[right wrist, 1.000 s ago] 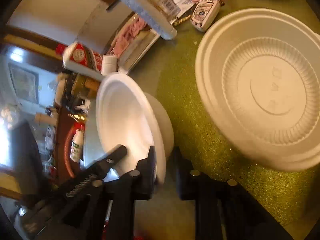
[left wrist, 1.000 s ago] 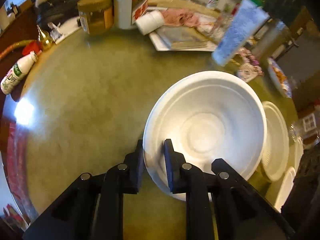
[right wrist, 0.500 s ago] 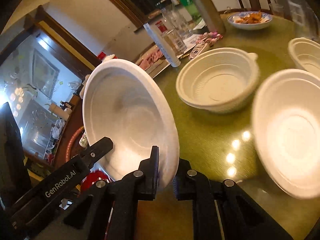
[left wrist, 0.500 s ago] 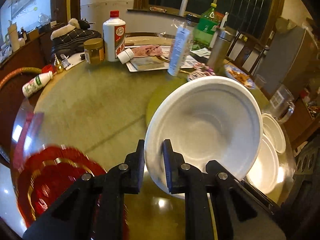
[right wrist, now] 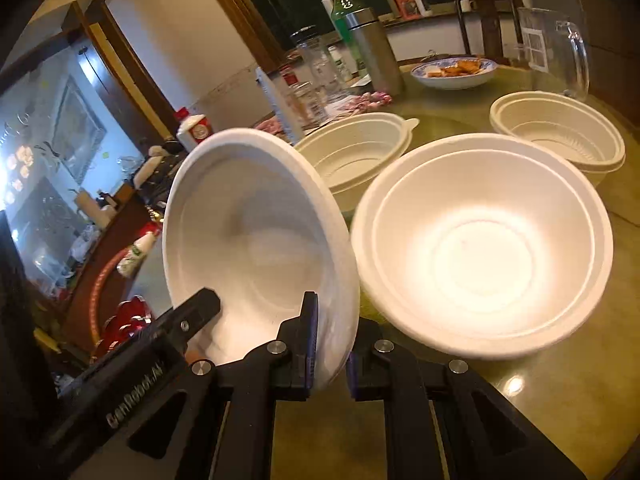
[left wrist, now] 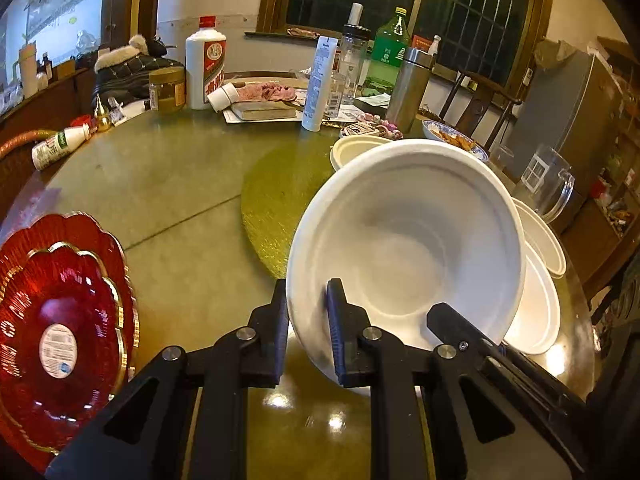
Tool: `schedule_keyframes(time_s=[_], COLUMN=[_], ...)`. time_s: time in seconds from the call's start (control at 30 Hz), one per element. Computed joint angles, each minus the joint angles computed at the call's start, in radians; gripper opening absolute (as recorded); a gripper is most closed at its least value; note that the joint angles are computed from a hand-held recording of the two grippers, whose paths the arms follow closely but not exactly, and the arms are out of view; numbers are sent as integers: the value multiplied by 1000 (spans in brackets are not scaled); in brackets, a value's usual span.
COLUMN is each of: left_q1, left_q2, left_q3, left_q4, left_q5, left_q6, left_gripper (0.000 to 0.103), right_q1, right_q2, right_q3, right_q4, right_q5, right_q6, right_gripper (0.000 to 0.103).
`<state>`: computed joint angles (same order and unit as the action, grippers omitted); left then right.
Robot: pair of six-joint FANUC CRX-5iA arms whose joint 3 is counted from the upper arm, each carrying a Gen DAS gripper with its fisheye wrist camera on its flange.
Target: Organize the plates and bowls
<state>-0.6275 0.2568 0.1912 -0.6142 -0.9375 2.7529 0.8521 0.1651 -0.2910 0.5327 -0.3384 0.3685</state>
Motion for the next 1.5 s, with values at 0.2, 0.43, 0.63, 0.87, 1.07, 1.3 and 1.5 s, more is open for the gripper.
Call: schedule_keyframes(time_s=[0.2, 0.43, 0.63, 0.87, 1.07, 1.3, 1.5], left_q1=[-2, -4, -22, -44, -47, -52, -65], left_q2=[-2, -7, -18, -22, -14, -16, -19], left_q3=[-17, -37, -42, -41, -31, -31, -31], left_q4=[-14, -21, -62, -103, -105, -117, -146], left_q5=[31, 60, 60, 52, 41, 40, 36], left_q6=[22, 29, 56, 83, 76, 82, 101], left_gripper=[16, 16, 16, 16, 16, 16, 16], right_q1=[-9, -7, -15, -30, -24, -31, -44], right_q2=[6, 5, -11, -21, -21, -24, -30], right_q3=[-21, -38, -74, -106, -94, -103, -125], right_q4=[75, 139, 231, 313, 240, 274, 345], right_q5=[16, 14, 44, 77, 73, 85, 109], right_q6=[-59, -116, -197, -274, -222, -254, -318], right_gripper=[11, 11, 11, 11, 11, 11, 11])
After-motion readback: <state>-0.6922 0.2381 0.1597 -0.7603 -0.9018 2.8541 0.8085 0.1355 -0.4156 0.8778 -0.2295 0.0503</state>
